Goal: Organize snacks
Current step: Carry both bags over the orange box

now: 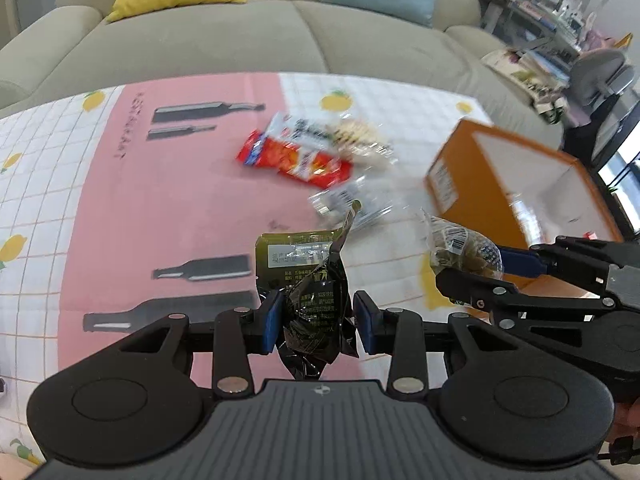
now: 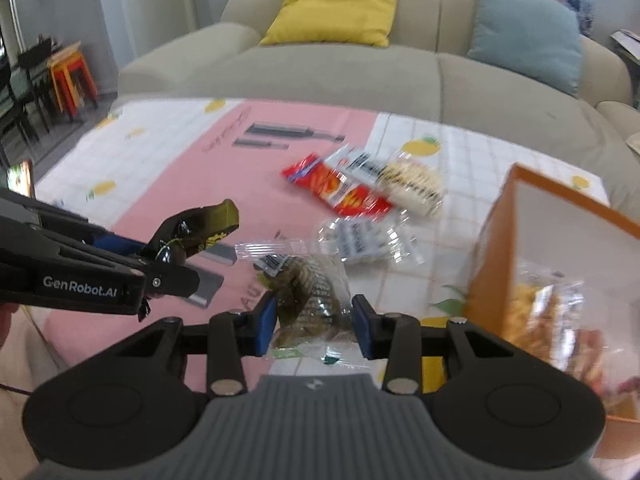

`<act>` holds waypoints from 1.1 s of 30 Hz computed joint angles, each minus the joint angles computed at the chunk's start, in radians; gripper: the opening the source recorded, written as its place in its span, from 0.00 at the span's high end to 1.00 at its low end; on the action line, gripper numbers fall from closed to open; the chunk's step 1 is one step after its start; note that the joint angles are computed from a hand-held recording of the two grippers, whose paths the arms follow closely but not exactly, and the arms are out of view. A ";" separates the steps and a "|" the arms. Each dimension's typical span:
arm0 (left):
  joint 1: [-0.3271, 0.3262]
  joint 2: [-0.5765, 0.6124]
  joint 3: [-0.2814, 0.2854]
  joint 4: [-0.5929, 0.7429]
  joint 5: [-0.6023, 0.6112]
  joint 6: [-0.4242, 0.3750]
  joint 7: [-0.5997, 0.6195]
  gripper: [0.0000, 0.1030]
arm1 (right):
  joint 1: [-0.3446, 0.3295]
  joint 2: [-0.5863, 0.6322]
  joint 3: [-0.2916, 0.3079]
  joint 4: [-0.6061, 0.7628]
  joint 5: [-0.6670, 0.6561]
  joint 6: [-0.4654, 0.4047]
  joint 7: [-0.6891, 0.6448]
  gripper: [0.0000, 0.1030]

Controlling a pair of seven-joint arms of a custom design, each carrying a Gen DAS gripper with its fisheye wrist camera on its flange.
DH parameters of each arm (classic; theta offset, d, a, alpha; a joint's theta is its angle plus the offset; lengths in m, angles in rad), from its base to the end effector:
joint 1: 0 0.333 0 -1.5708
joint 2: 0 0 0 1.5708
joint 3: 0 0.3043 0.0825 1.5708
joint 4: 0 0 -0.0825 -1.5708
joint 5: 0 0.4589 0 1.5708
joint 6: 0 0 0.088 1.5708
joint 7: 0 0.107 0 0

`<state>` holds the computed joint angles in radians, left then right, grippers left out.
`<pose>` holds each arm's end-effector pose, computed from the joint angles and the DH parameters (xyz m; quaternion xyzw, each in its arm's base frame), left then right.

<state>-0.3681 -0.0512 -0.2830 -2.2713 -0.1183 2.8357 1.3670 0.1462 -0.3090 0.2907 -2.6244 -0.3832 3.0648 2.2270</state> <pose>0.4931 -0.3688 0.3914 -0.5463 0.7809 -0.2922 0.0803 0.4544 0.2409 0.3660 -0.7121 0.5987 -0.2023 0.3059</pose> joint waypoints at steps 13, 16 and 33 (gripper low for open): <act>-0.078 0.117 -0.054 0.263 -0.106 -0.105 0.160 0.59 | 0.094 -0.503 -0.263 -0.274 0.246 -0.176 -0.282 0.62; -0.094 0.200 -0.072 0.376 -0.080 -0.151 0.174 0.58 | 0.059 -0.610 -0.308 -0.316 0.290 -0.240 -0.337 0.62; -0.318 0.827 -0.044 1.210 0.110 -0.595 0.045 0.59 | -0.202 -0.531 -0.358 -0.247 0.364 -0.443 -0.550 0.62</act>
